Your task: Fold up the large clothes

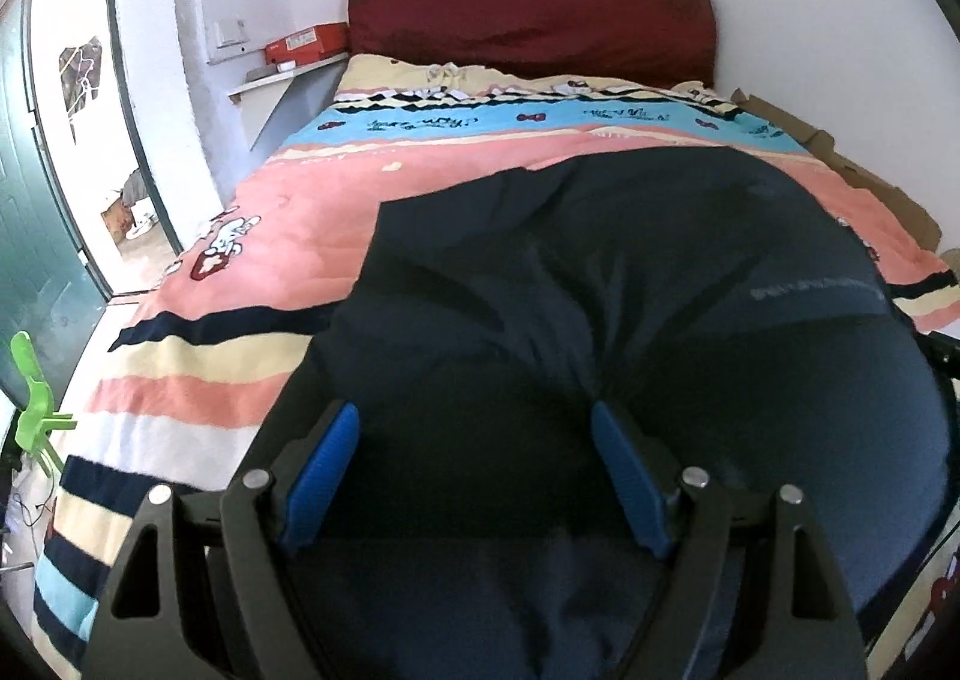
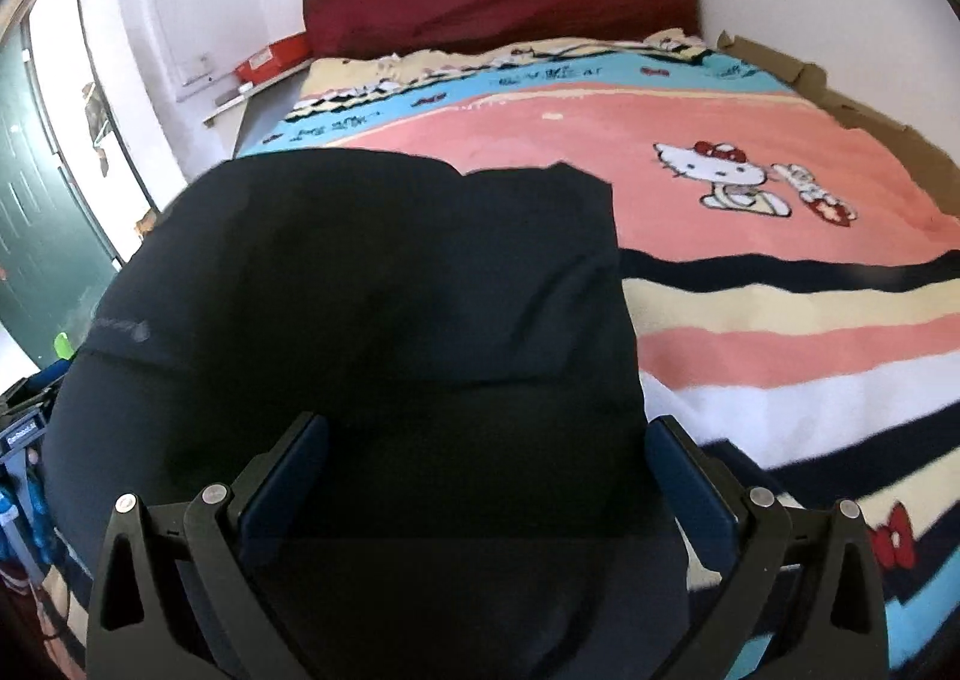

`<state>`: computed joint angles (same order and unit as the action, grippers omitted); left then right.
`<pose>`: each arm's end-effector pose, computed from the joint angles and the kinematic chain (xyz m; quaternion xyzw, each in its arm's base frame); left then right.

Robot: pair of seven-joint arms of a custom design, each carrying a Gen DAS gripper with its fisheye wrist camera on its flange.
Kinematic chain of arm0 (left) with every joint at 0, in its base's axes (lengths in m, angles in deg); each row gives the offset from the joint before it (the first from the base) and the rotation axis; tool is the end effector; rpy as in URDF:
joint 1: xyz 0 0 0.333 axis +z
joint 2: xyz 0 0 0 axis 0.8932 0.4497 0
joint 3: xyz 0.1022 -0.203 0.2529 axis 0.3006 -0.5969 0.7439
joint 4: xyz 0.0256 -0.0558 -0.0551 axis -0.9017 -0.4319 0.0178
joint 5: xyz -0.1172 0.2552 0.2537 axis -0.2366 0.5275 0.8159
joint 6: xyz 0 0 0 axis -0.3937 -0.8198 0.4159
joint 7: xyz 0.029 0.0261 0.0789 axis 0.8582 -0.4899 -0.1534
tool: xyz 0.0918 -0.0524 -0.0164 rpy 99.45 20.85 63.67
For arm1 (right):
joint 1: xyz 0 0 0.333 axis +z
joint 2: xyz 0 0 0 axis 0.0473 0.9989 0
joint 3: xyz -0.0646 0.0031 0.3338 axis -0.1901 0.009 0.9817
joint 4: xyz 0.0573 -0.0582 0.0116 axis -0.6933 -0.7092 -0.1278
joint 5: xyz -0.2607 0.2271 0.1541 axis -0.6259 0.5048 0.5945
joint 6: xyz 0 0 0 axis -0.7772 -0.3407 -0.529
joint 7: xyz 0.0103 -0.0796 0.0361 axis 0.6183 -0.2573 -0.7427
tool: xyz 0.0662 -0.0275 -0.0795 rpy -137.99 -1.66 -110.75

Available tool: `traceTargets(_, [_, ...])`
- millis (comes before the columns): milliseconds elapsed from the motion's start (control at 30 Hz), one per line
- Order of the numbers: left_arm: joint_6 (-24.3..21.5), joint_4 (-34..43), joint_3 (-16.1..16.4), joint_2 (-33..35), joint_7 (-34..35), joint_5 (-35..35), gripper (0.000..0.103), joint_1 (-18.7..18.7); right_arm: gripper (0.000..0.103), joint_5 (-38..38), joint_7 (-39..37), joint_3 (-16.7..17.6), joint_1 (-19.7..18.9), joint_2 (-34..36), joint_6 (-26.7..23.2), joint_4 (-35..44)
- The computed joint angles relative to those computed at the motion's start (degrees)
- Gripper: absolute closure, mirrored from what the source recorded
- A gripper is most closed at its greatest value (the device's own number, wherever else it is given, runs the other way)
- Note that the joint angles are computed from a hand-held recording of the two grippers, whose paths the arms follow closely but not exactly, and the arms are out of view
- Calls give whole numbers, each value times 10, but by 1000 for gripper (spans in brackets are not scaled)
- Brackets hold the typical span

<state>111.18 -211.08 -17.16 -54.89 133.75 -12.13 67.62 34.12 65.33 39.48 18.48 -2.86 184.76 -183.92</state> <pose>0.4736 -0.1638 0.5330 -0.6414 0.6540 -0.2777 0.2895 0.4743 0.1063 0.5197 -0.6596 0.6558 -0.1873 0.3158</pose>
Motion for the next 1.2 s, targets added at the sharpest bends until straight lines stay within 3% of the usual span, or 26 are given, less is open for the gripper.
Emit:
traceTargets(167, [1,-22,-9,-28,-1,5,24,7,1,-13,5,11,15,-48,24,-37])
traceTargets(400, [5,-49,-15,-50,15,-25,24,14,1,0,10,-4,49,-41,27,-45])
traceTargets(667, [11,-66,-26,-65,36,-52,24,26,1,-22,29,5,27,-61,4,-60])
traceTargets(867, [24,-93,-1,-87,95,-124,24,2,1,-38,40,7,15,-83,-17,-71])
traceTargets(1200, [-44,-136,45,-178,197,-270,24,-48,1,-76,41,11,-4,-161,-77,-97])
